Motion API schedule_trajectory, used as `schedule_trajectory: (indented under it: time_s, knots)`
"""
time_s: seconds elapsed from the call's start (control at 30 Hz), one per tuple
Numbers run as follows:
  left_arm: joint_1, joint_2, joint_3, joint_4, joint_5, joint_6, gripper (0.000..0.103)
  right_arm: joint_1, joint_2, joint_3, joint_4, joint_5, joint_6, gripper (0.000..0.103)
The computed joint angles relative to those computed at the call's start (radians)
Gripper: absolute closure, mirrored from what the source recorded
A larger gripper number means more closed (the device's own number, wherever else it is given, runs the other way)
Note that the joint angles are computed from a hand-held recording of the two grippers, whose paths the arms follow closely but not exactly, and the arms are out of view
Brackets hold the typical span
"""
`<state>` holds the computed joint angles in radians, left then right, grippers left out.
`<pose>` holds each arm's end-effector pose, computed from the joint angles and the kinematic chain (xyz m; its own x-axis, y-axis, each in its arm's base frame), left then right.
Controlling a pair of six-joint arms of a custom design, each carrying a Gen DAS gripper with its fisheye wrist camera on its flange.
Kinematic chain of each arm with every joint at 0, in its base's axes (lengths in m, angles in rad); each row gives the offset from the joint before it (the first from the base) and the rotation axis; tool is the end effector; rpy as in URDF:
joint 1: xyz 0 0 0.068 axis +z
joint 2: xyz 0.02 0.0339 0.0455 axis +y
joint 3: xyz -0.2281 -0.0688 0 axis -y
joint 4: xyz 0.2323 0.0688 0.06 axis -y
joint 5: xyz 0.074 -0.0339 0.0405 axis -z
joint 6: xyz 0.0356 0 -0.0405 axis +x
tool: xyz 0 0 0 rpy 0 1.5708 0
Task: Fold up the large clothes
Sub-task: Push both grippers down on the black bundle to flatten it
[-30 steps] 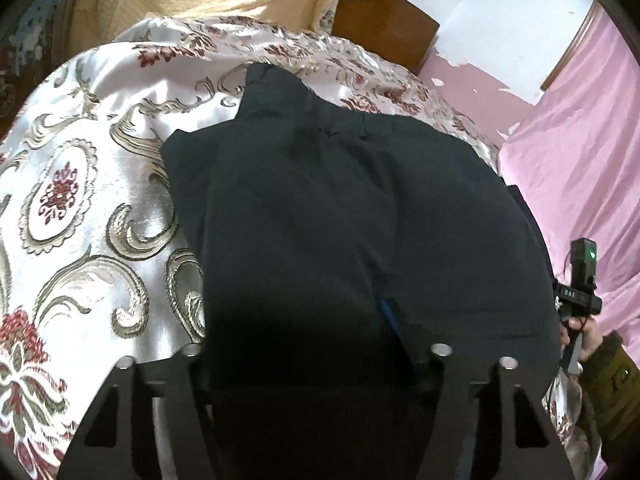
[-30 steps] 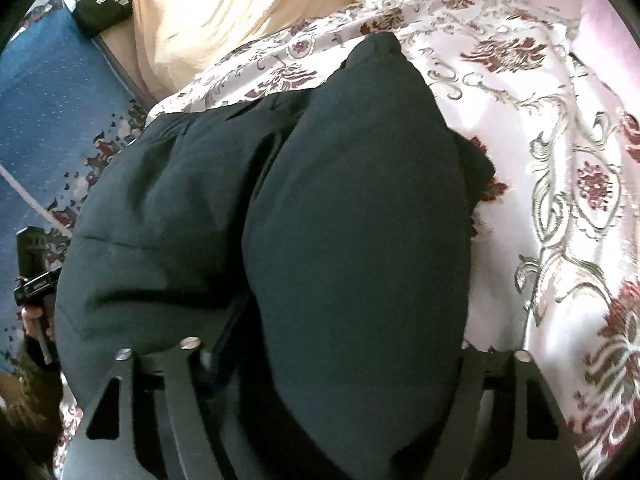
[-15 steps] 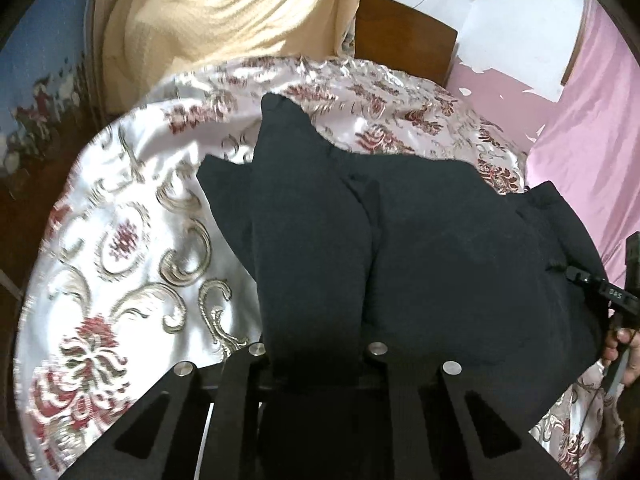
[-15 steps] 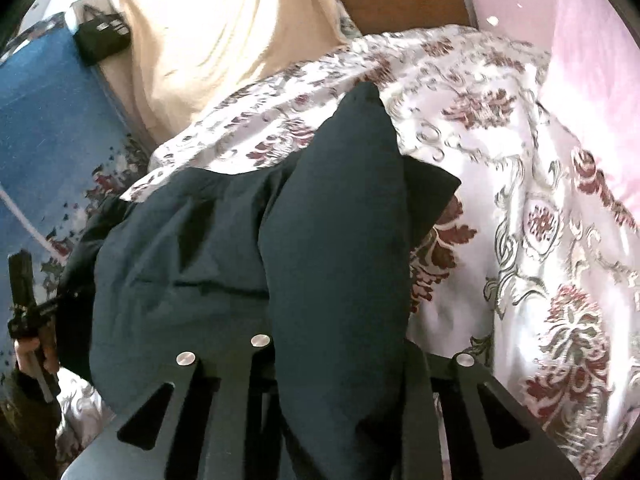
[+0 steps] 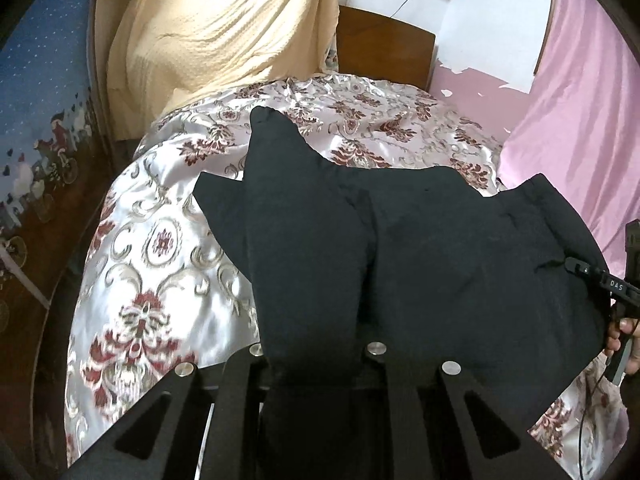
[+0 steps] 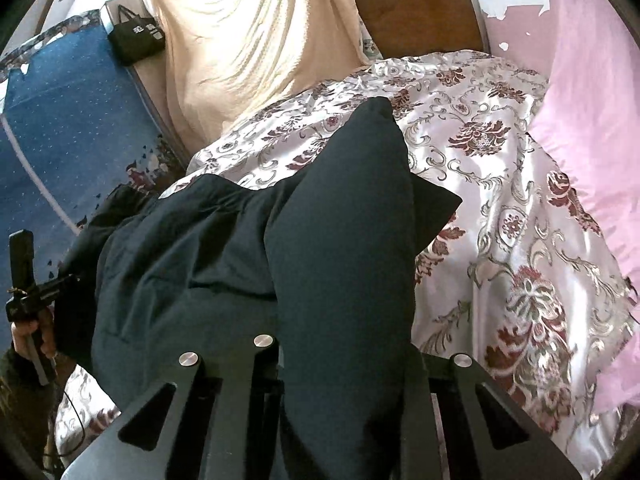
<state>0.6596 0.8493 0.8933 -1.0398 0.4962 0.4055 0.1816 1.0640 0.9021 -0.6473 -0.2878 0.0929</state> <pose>0.1337 0.0822 0.2665 -0.7413 -0.1358 -0.6573 -0.0456 0.9872 -0.1526 0.2174 0.0502 0.2564 -0.7427 -0.0459 -0.6680 -0.2982 0.9159 0.2686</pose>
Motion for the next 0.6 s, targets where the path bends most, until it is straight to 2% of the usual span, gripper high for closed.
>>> schedule_trajectory:
  time_s: [0.17, 0.4, 0.6]
  knots:
    - [0.111, -0.091, -0.067, -0.124, 0.040, 0.109, 0.088, 0.023, -0.140, -0.067, -0.090, 0.023, 0.009, 0.086]
    - [0.224, -0.193, -0.223, -0.176, 0.046, 0.236, 0.088, 0.088, -0.296, -0.230, -0.129, 0.095, 0.057, 0.086]
    - [0.220, -0.236, -0.264, -0.164, 0.030, 0.231, 0.087, 0.081, -0.362, -0.323, -0.100, 0.122, 0.085, 0.082]
